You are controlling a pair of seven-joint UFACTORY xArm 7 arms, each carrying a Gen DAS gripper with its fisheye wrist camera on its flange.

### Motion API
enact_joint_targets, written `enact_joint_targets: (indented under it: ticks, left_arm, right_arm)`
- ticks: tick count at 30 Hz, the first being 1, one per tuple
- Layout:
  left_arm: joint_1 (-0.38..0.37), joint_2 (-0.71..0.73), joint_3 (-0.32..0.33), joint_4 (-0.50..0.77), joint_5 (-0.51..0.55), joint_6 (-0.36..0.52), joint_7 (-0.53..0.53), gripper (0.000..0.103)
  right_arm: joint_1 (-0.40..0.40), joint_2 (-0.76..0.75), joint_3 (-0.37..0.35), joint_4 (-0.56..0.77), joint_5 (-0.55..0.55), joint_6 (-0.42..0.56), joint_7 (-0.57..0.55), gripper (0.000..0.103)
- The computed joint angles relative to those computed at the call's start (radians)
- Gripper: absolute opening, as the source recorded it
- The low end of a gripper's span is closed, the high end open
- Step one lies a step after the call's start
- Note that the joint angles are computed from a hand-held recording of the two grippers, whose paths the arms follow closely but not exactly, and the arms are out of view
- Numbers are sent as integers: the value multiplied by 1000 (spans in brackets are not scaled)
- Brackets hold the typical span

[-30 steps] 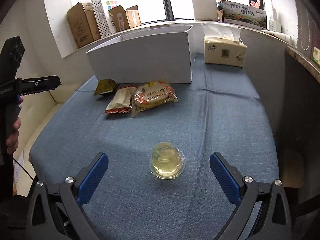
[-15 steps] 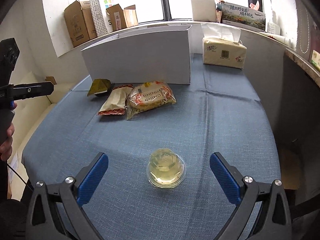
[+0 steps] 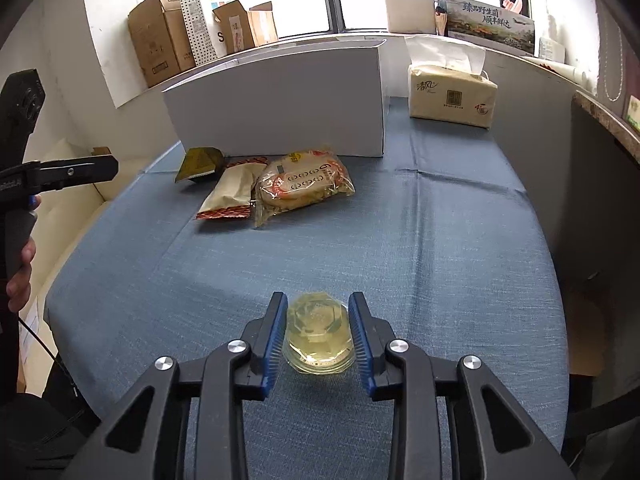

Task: Organize snacks
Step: 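Grasp the round jelly cup with the right tool while the left tool grasps the olive snack pack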

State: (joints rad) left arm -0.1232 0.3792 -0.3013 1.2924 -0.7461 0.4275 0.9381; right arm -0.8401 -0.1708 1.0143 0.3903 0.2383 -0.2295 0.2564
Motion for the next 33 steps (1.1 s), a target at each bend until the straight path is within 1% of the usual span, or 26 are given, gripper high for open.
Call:
enact_joint_targets:
  ticks: [1, 3, 5, 7, 9, 10, 12, 13, 15, 16, 17, 18, 19, 21, 22, 23, 25, 27, 28, 31, 33]
  left_arm:
    - [-7, 15, 9, 15, 15, 7, -19, 103]
    - [-25, 47, 26, 44, 58, 9, -67, 103]
    - [-29, 79, 28, 75, 89, 11, -100, 103]
    - [-34, 118, 32, 119, 125, 20, -145, 103]
    - [-52, 169, 49, 180, 177, 33, -223, 103]
    - [-59, 197, 54, 216, 202, 41, -258, 103]
    - [-74, 257, 62, 292, 252, 56, -325, 103]
    - [-84, 284, 68, 329, 280, 67, -358, 102]
    - [-113, 332, 86, 391, 343, 71, -424, 102]
    - [-121, 355, 88, 419, 370, 73, -444, 102]
    - [-132, 375, 93, 444, 397, 77, -468, 102]
    - [-144, 391, 101, 465, 424, 76, -494, 99]
    - [-148, 408, 100, 487, 446, 81, -506, 90]
    - [-165, 435, 113, 513, 491, 77, -539, 79]
    - [-171, 428, 118, 493, 511, 37, -546, 69]
    - [-169, 423, 115, 484, 525, 27, -552, 68]
    - [-128, 416, 70, 473, 508, 37, -540, 61]
    - [-93, 395, 38, 441, 487, 32, -514, 59]
    - [-74, 374, 20, 410, 474, 18, -491, 59]
    - [14, 293, -70, 290, 393, -32, -366, 57]
    - [74, 229, -128, 211, 319, -57, -279, 57]
  right_arm:
    - [27, -2, -28, -5, -3, -7, 5, 34]
    - [41, -16, -34, -12, 16, -12, -6, 34]
    - [59, -25, -50, -15, 20, -13, -8, 34]
    - [106, -34, -95, -19, 21, -17, -8, 34]
    - [139, -53, -121, -25, 33, -27, -12, 34]
    - [169, -57, -150, -26, 32, -29, -16, 34]
    - [171, -79, -141, -26, 50, -25, -27, 34]
    - [196, -81, -167, -25, 41, -20, -26, 34]
    - [222, -88, -190, -26, 34, -22, -22, 34]
    - [233, -89, -199, -25, 30, -20, -22, 34]
    - [227, -91, -191, -24, 32, -18, -21, 34]
    - [231, -86, -195, -23, 29, -21, -18, 34]
    - [256, -77, -222, -23, 22, -25, -16, 34]
    - [271, -69, -232, -22, 34, -26, -24, 34]
    - [283, -65, -242, -21, 37, -26, -28, 34]
    - [294, -62, -250, -21, 43, -31, -34, 34]
    - [309, -55, -257, -20, 61, -34, -52, 34]
    - [323, -48, -264, -17, 83, -37, -71, 34]
    - [338, -45, -277, -17, 90, -39, -80, 34]
    - [382, -34, -314, -15, 112, -48, -103, 34]
    - [380, -28, -303, -8, 143, -46, -128, 34]
